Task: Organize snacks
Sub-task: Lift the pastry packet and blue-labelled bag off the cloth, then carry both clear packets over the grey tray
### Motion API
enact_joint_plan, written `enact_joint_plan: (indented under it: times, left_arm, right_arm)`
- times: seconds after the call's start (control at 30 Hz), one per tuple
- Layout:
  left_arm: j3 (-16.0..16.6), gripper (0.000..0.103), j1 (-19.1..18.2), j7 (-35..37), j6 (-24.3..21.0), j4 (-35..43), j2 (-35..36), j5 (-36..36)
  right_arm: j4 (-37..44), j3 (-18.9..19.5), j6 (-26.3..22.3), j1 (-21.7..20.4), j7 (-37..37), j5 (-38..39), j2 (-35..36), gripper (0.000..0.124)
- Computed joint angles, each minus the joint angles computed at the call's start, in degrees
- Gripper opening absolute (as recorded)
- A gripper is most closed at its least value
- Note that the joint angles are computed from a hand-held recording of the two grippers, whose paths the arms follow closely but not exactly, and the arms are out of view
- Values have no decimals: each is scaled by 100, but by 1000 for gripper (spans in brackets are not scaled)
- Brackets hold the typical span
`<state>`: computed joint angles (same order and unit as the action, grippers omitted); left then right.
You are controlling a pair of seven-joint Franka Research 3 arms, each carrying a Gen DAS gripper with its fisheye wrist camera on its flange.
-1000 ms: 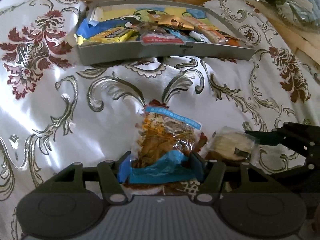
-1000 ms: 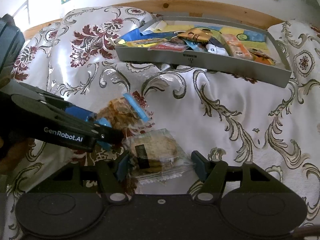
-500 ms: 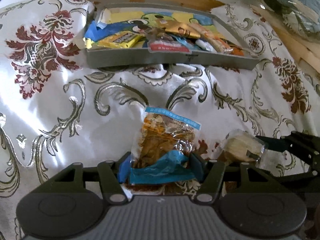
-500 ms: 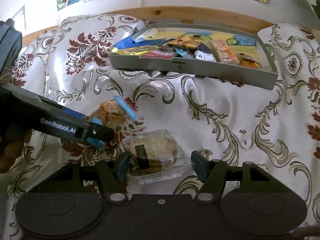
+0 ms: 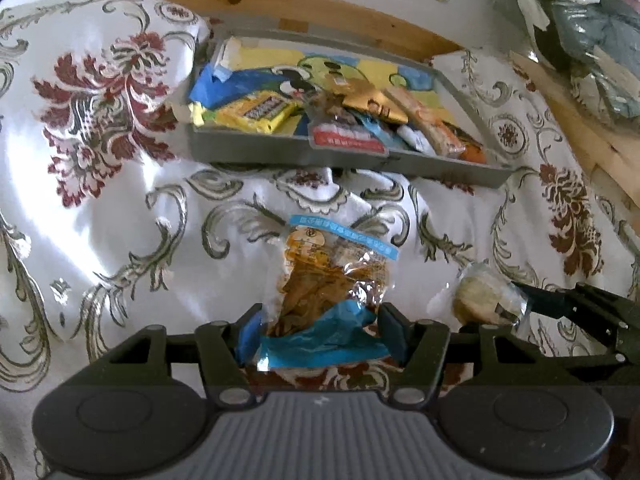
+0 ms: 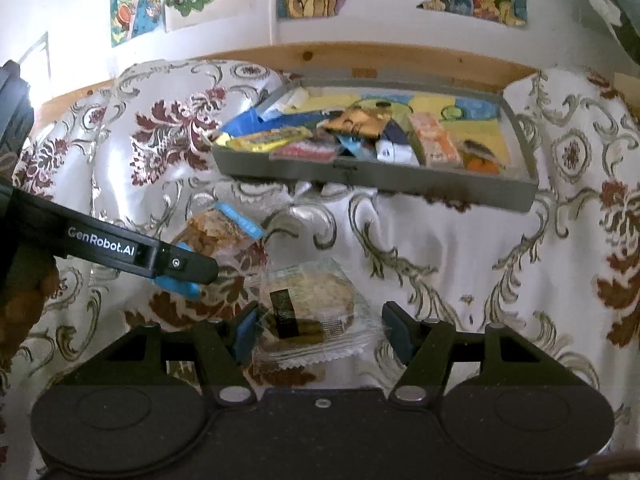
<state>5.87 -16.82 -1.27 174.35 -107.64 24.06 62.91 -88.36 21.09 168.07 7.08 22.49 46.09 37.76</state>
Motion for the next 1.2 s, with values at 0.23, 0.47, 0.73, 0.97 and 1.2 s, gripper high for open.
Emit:
enact_joint_plan:
  times: [0.23,0.47,0.73,0.97,1.2]
  left_arm:
    - [-326,44,252,711,-175,131,42,-514]
    - [-46,77,-38,1419,119,121,327,-967]
    - [-301,82,47,2104,-717,499,625,-1240]
    - [-228,65,-65,2262,-889,499,594,-1187]
    - [-285,56,9,2106,-810,353,429,-1416]
  right_arm:
    - [496,109,-120,-5,-54,115,255,67]
    - [771,-83,-268,133,337,-89,460,67]
    - [760,-17,-214,56,261,-139,480,67]
    - [850,85,-213,4,150,-81,531,67]
    - [897,219,-200,-77,-105,90,552,67]
